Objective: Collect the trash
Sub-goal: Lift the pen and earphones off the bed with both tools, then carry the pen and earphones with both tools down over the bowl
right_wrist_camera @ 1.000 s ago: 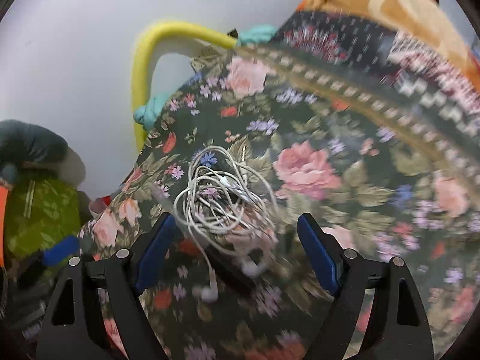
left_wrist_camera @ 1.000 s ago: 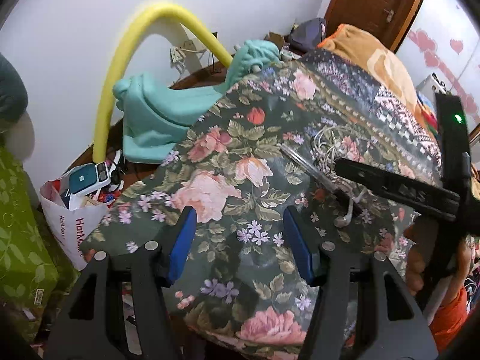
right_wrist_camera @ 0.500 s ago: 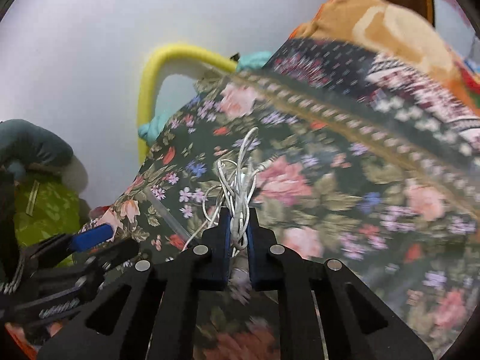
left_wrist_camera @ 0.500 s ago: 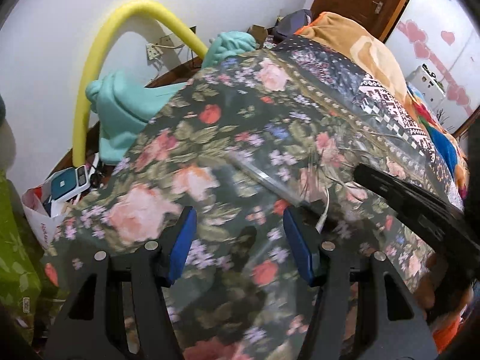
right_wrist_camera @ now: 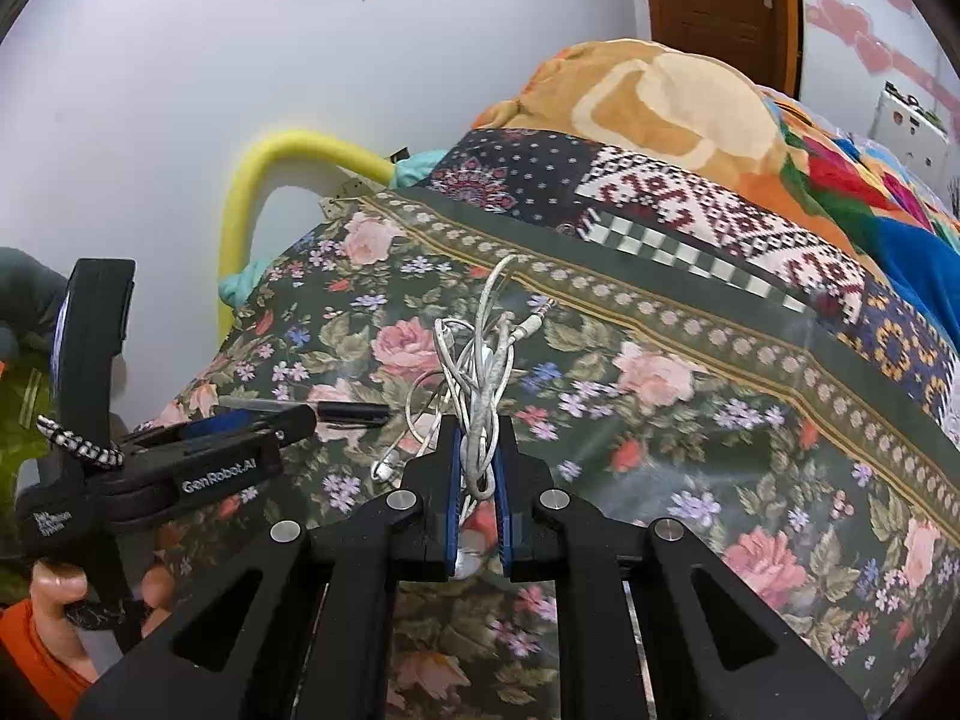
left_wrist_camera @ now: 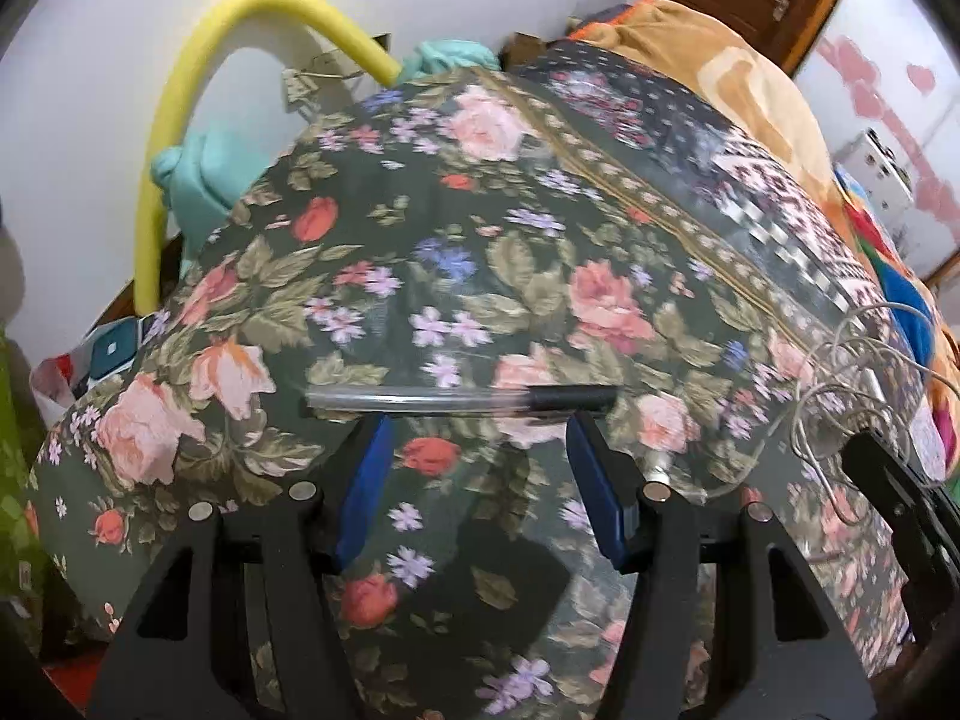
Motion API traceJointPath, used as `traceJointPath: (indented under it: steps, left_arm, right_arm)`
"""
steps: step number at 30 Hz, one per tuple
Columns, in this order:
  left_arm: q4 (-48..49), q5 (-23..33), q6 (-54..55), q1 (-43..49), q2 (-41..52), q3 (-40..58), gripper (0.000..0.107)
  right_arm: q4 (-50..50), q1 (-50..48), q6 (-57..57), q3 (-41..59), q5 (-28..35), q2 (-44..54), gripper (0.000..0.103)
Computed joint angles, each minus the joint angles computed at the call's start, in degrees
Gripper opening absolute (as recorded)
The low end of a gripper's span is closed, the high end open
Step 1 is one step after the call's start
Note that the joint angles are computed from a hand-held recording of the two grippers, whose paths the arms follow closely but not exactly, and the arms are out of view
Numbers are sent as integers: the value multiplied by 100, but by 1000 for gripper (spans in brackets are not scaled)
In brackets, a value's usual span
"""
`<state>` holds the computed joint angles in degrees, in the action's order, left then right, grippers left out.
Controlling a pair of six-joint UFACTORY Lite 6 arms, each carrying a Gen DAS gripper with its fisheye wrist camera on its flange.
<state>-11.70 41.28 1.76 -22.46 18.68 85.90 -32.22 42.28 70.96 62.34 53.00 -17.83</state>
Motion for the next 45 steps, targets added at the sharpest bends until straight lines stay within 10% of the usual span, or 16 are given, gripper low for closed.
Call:
traceJointPath:
  steps: [10,15,17,26,45]
  left_arm:
    - [1,85,1372,-28,260,356,58]
    - [-393,-122,1909,77,11,-263,41]
    - [-180,-141,1813,-12,-63,-450,16]
    - [-394,84,2165,118,-805,-1114,7]
    - [-1734,2092,4494,3403,-3096,-1124,7]
  right_arm:
    - [416,-392,-225,-443,-320,-267,9]
    - [467,-375,-226,-420,-414,-189,9]
    - [521,-372,-247,-363,-442,-135,9]
    - [529,16,-86,183,-206,123,9]
    - [-542,2465,529,4999,2001,3083,9]
